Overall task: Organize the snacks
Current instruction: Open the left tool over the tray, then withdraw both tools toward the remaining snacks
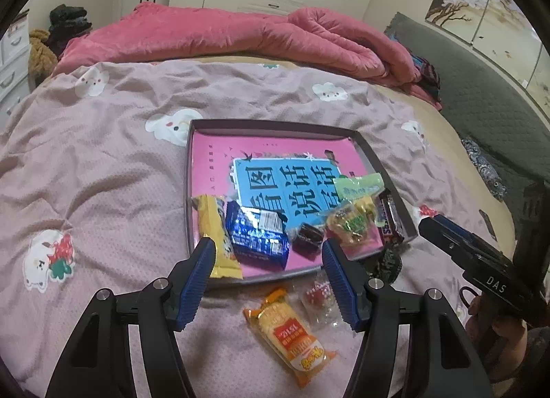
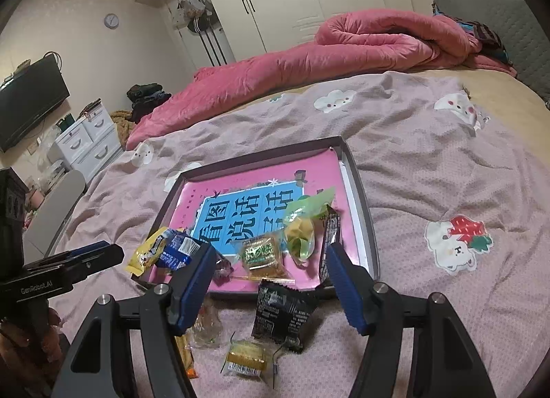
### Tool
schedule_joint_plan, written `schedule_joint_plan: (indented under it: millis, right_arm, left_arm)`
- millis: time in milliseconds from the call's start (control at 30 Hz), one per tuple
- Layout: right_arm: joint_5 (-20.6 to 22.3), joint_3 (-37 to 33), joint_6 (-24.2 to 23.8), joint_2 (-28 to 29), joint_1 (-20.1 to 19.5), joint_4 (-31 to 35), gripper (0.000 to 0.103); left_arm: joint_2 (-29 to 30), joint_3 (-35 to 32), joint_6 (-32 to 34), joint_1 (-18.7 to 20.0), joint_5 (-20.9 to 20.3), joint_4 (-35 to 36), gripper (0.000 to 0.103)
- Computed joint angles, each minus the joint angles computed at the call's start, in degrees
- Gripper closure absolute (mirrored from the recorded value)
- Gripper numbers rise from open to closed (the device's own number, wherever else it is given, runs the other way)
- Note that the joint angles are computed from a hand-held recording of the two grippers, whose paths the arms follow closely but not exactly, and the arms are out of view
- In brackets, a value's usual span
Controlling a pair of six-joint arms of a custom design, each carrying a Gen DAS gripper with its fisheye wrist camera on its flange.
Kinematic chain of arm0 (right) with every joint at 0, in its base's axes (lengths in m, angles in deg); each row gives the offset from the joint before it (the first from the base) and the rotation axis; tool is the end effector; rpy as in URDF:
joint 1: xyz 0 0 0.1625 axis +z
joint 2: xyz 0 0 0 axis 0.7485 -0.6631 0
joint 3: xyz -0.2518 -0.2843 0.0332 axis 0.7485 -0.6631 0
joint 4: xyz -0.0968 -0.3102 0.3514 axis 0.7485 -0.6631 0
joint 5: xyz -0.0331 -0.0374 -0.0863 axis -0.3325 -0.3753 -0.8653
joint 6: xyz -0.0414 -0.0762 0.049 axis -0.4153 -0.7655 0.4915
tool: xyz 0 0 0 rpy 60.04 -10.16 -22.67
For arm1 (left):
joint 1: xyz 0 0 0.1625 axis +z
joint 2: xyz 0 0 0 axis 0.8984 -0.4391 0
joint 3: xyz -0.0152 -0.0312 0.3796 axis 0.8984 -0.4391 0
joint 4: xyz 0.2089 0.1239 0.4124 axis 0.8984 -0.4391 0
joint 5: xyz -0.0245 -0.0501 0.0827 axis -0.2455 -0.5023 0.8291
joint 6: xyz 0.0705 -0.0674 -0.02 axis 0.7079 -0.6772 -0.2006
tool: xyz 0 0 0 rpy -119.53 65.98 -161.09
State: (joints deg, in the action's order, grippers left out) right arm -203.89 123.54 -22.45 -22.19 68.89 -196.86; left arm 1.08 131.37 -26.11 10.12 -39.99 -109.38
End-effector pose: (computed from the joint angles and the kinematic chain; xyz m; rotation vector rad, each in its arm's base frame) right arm 0.4137 -0.6346 -0.0313 0.4363 -2.4793 0.9471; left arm 0.0060 -0.6405 0.3940 0.3949 2.5358 -0.7869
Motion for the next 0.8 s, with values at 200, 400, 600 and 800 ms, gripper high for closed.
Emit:
schedule_joint_plan:
  millis: [200,400,600,800]
  right_arm:
    - [-0.5,1.1,1.3,-0.5,0.2,0.5,0.037]
    - [-0.8,2.4,3.2,-1.2,0.2,1.5,0.036]
    - [-1.2,3.4,4.7,-1.5,0.4,2.8,0.036]
    - [-1.2,3.9,5.7,-1.6,0.4,4.1,0.036]
  left_arm:
    - [-0.6,1.2,-0.1,-0.4,0.3,1.4,0.037]
    - [-1.1,2.1,0.0,-0.8,0.3,2.3,0.037]
    - [-1.5,3.0,-0.2,-1.2,0.3,3.6,0.037]
    - [-1.5,3.5,-1.0,-1.4,-0.4,4.9,0.037]
